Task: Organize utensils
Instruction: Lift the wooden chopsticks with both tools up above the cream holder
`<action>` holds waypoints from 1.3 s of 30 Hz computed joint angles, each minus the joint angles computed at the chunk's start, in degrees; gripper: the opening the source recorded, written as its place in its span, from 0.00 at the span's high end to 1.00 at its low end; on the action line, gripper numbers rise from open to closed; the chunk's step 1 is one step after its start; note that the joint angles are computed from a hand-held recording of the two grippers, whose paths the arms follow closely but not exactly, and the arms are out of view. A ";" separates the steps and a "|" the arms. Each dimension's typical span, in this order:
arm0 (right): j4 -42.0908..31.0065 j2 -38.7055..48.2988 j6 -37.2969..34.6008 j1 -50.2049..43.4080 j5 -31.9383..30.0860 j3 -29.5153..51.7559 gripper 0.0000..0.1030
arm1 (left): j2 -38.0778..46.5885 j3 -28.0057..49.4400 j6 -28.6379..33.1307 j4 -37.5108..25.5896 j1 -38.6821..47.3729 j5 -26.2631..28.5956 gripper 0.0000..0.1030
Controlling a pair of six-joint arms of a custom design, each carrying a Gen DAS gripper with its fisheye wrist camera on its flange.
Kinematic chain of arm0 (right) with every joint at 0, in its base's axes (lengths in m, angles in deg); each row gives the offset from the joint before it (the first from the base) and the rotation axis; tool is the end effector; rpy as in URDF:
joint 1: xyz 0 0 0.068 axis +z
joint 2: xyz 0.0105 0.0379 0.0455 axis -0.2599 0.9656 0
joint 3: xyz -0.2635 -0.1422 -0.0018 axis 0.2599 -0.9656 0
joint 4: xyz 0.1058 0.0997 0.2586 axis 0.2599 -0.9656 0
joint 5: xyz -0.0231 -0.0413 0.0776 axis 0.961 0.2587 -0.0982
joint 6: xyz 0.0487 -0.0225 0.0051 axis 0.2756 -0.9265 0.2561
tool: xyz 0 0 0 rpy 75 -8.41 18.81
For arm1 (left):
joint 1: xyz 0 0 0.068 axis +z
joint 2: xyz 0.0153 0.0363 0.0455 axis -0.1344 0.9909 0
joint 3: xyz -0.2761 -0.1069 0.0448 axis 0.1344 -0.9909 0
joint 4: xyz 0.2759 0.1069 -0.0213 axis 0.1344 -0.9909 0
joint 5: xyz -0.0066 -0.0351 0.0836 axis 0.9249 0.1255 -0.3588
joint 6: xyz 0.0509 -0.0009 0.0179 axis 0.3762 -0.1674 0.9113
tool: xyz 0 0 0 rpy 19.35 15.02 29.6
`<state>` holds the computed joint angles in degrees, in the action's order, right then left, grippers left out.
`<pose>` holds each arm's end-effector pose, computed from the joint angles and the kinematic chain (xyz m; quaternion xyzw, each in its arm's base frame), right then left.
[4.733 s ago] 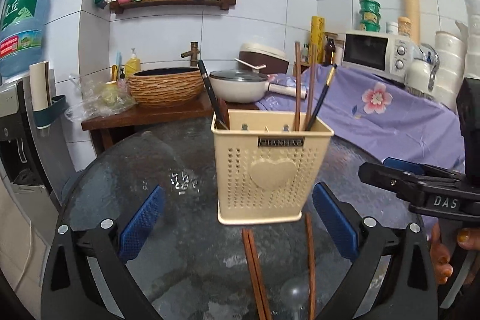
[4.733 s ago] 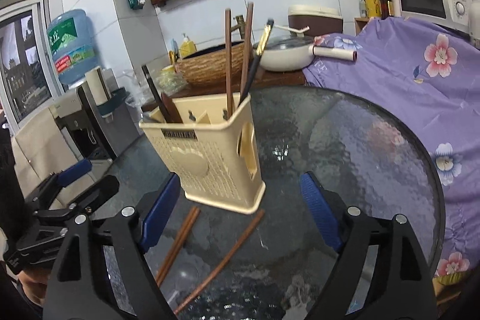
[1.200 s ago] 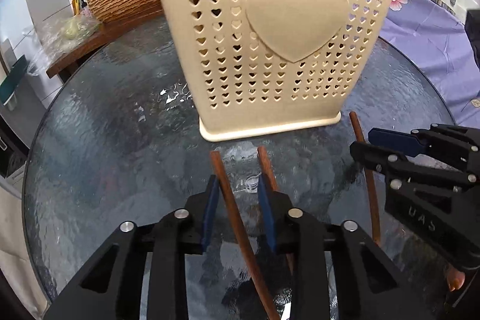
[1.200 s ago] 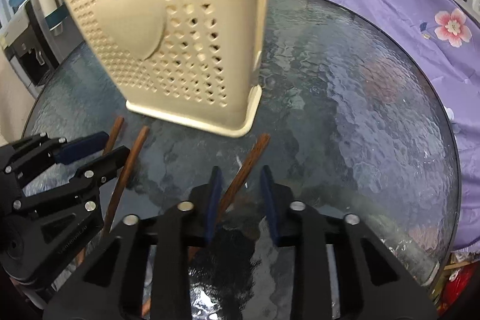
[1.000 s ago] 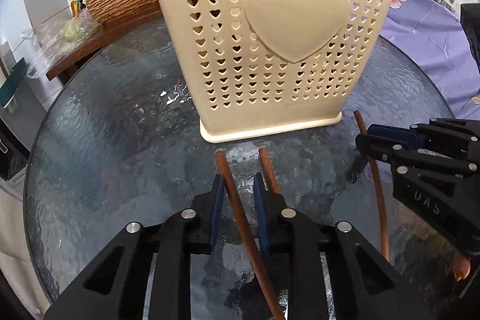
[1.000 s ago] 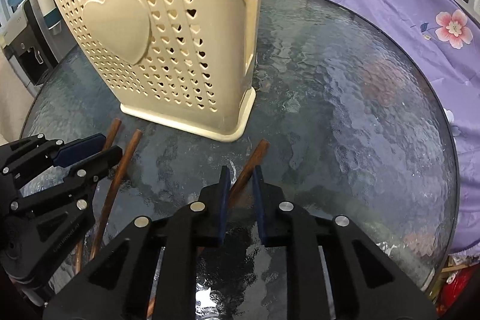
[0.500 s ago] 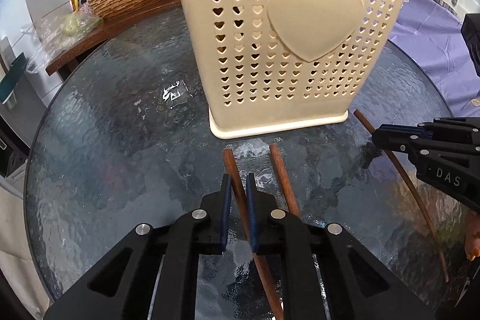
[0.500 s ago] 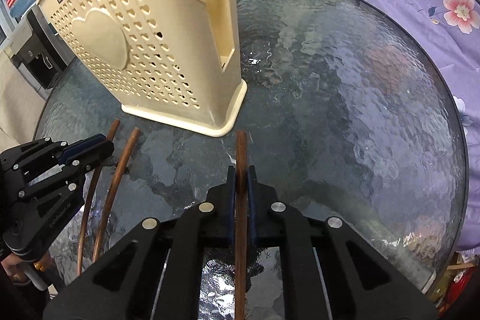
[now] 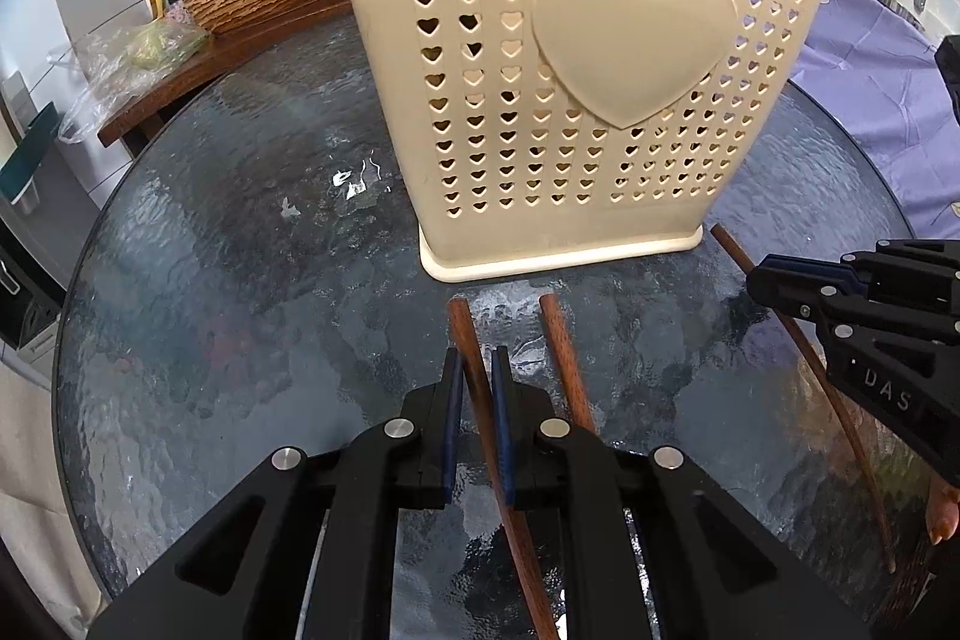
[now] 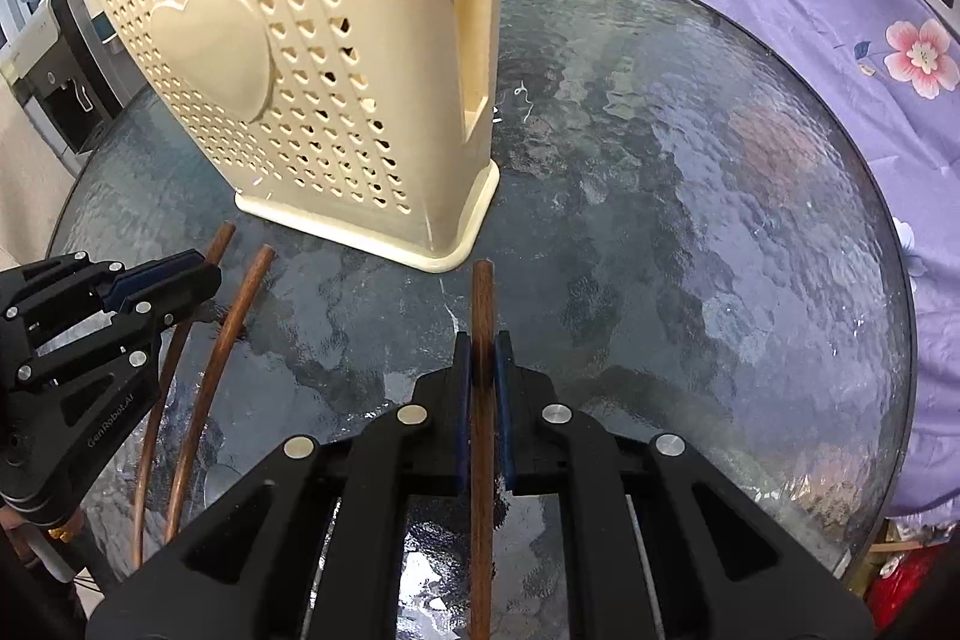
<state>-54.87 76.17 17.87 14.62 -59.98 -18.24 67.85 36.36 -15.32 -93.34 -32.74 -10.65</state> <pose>0.2153 0.1120 0.1504 0.0515 0.9667 0.0010 0.2506 0.2249 -0.1062 0.1379 0.2626 0.9191 -0.0629 0.2871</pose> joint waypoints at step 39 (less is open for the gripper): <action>-11.93 -47.48 -0.68 11.81 5.62 -1.29 0.92 | -39.20 2.36 -3.12 -21.80 15.59 21.73 0.94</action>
